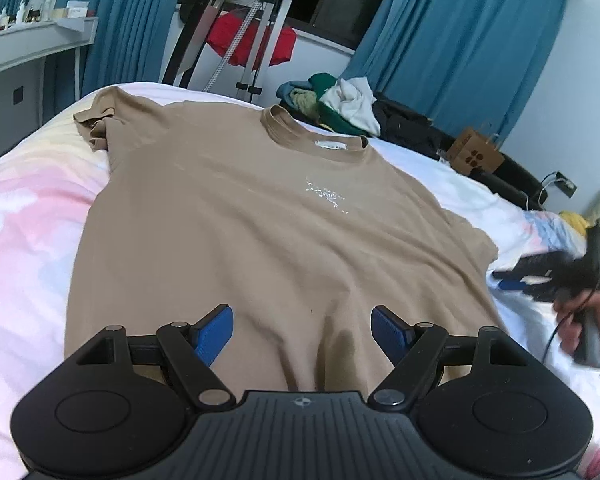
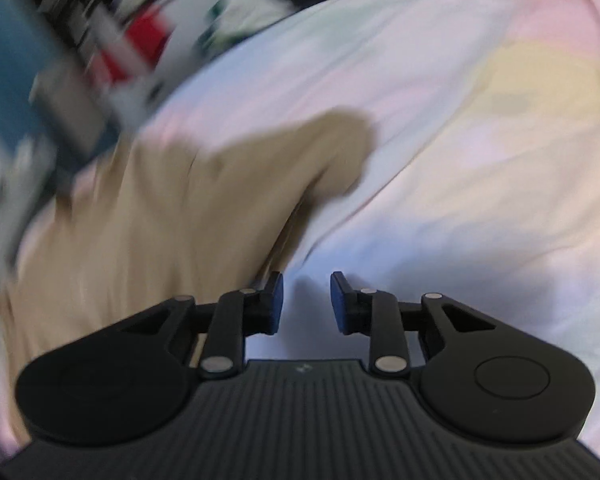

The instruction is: Fold clothes

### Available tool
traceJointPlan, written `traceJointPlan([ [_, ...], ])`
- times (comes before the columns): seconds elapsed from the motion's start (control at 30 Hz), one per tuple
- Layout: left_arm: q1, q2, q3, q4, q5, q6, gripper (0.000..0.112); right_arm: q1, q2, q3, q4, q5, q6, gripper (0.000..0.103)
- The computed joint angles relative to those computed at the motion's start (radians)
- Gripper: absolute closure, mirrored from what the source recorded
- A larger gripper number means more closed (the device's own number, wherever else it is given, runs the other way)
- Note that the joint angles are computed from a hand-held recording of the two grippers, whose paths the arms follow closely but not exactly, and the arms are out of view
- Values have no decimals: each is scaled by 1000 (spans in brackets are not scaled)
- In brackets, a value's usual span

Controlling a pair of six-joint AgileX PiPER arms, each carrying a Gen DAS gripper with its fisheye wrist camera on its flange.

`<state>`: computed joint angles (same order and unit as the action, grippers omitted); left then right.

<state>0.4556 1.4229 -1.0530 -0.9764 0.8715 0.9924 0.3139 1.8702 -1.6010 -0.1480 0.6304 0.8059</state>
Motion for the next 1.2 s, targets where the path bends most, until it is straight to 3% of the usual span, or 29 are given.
traceJointPlan([
  [0.07,14,1,-3,-2,18,-4,34,48,14,-1,-126,12,47,74],
  [0.23,1,11,-10,18,-7,-8,34,85,49,34,-309,-100,101,73],
  [0.47,-25,45,-26,40,-17,-23,34,112,76,66,-652,-199,301,74],
  [0.53,-32,55,-31,43,-22,-27,34,121,101,26,-645,-167,256,79],
  [0.57,-35,61,-33,44,-25,-32,34,129,117,-10,-610,-126,218,94],
  [0.6,-36,67,-38,44,-22,-36,34,137,133,-49,-578,-83,183,99],
  [0.7,-32,79,-50,41,-10,-39,35,171,178,-158,-572,57,149,100],
  [0.83,-20,75,-51,29,7,-24,35,198,178,-204,-686,230,272,100],
  [0.97,-16,69,-58,31,43,14,35,178,186,-189,-728,344,333,100],
  [1.07,-18,62,-59,38,69,58,35,131,112,-45,-699,249,453,100],
  [1.2,-23,40,-43,35,94,102,35,79,8,92,-514,-51,326,97],
])
